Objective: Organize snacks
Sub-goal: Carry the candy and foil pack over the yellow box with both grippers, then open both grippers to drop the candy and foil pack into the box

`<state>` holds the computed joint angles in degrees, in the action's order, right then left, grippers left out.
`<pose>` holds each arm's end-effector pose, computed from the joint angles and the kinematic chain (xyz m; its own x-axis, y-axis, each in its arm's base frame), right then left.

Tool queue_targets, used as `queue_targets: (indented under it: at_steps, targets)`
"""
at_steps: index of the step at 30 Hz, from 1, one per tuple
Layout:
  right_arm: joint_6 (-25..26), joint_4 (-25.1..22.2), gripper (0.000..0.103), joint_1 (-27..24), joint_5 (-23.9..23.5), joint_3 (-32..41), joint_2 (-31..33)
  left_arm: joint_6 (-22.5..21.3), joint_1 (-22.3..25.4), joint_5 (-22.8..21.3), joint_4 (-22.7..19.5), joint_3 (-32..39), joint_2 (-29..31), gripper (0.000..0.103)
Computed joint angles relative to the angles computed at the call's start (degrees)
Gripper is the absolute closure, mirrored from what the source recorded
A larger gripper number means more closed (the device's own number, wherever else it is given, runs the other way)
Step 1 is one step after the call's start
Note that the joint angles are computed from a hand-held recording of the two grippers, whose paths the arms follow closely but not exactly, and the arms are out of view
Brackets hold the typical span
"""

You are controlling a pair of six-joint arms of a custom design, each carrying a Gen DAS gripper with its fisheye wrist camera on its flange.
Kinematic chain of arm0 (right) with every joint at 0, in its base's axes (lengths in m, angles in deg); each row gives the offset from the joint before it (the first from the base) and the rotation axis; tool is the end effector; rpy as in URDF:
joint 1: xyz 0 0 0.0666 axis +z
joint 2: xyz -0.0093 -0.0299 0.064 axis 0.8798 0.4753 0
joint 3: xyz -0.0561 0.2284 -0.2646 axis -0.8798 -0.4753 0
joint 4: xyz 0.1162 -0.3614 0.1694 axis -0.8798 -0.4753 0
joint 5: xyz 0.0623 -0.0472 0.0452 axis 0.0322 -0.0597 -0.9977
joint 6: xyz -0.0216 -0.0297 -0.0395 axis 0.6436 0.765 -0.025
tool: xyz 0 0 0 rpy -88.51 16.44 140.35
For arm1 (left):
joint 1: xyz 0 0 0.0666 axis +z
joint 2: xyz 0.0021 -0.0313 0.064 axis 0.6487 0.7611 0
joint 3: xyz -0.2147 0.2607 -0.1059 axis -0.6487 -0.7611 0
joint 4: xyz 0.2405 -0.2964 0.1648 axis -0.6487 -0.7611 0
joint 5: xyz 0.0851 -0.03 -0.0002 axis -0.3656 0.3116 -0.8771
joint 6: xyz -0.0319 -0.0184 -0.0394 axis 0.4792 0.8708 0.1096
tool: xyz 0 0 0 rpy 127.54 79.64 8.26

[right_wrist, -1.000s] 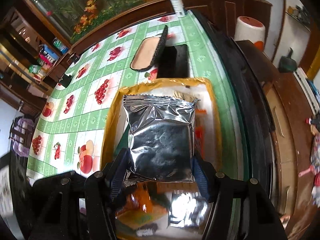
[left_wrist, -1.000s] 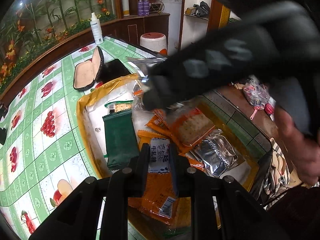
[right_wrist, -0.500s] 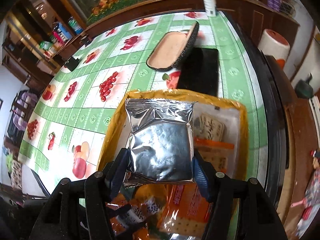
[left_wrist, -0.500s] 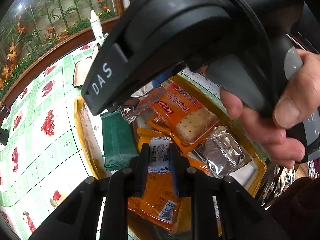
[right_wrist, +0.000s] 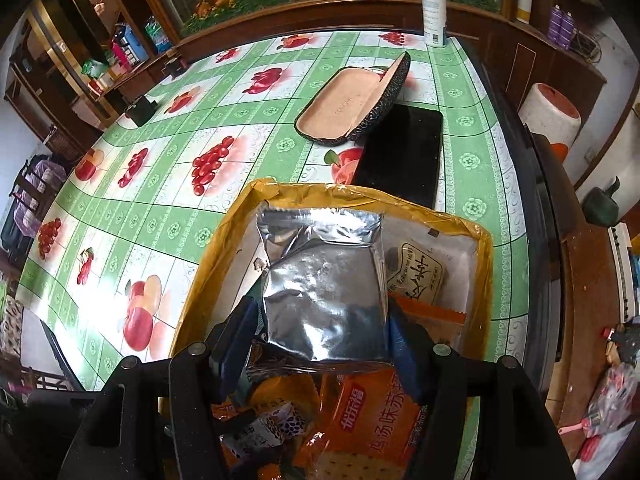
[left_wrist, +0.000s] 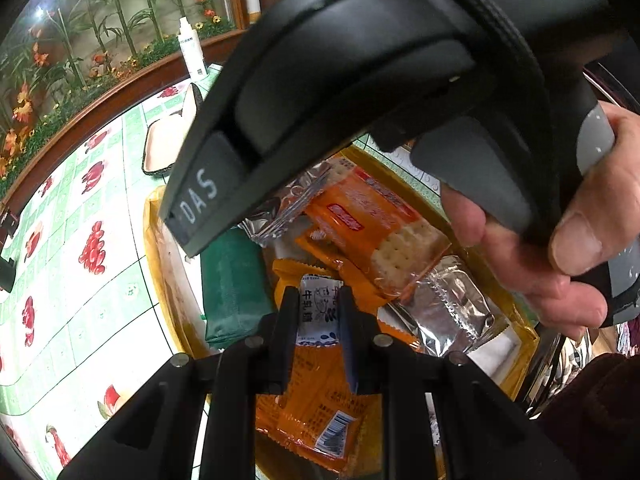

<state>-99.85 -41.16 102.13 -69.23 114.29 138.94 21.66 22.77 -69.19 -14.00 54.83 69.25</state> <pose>0.3656 0.3126 0.3811 -0.8713 -0.2374 -0.4294 -0.3454 0.9183 0.1932 0.2544 -0.0866 0.3783 -0.6807 0.4801 -0.5533 0.5599 0.8280 0.0296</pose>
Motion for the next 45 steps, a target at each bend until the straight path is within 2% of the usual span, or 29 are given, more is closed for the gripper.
queue_targets:
  at_steps: [17,22,27,29,31,34,36,40,45]
  targets:
    - [-4.1,-0.2,0.036,-0.8,-0.5,-1.9,-2.7,-2.0,0.8,1.5,0.0,0.4,1.0,0.083]
    - [-5.7,-0.3,0.036,-0.8,-0.3,-2.7,-4.0,-2.4,0.9,1.9,0.2,0.4,0.9,0.066]
    - [-7.7,-0.6,0.036,-0.7,0.4,-3.6,-5.8,-3.4,1.3,2.5,0.0,0.5,0.8,0.064]
    - [-8.5,-0.7,0.035,-0.6,0.8,-4.0,-6.7,-3.9,1.5,2.8,0.0,0.4,0.4,0.06]
    - [-9.4,-0.7,0.035,-0.5,1.2,-4.5,-7.7,-4.3,1.6,2.8,0.1,0.2,-0.1,0.05]
    - [-12.0,-0.6,0.035,-0.5,1.7,-5.8,-9.9,-4.8,2.0,3.2,0.0,0.1,-0.3,0.047]
    - [-14.1,-0.7,0.031,-0.2,2.6,-6.8,-11.5,-5.1,2.0,3.4,-0.2,0.1,-0.3,0.043]
    - [-18.7,-1.0,0.027,0.8,5.6,-8.6,-14.7,-6.4,2.6,4.2,0.0,-0.3,-1.2,0.027]
    - [-24.4,-1.9,0.014,2.6,10.9,-10.7,-18.6,-7.6,3.2,3.9,1.0,-0.6,-2.1,0.012]
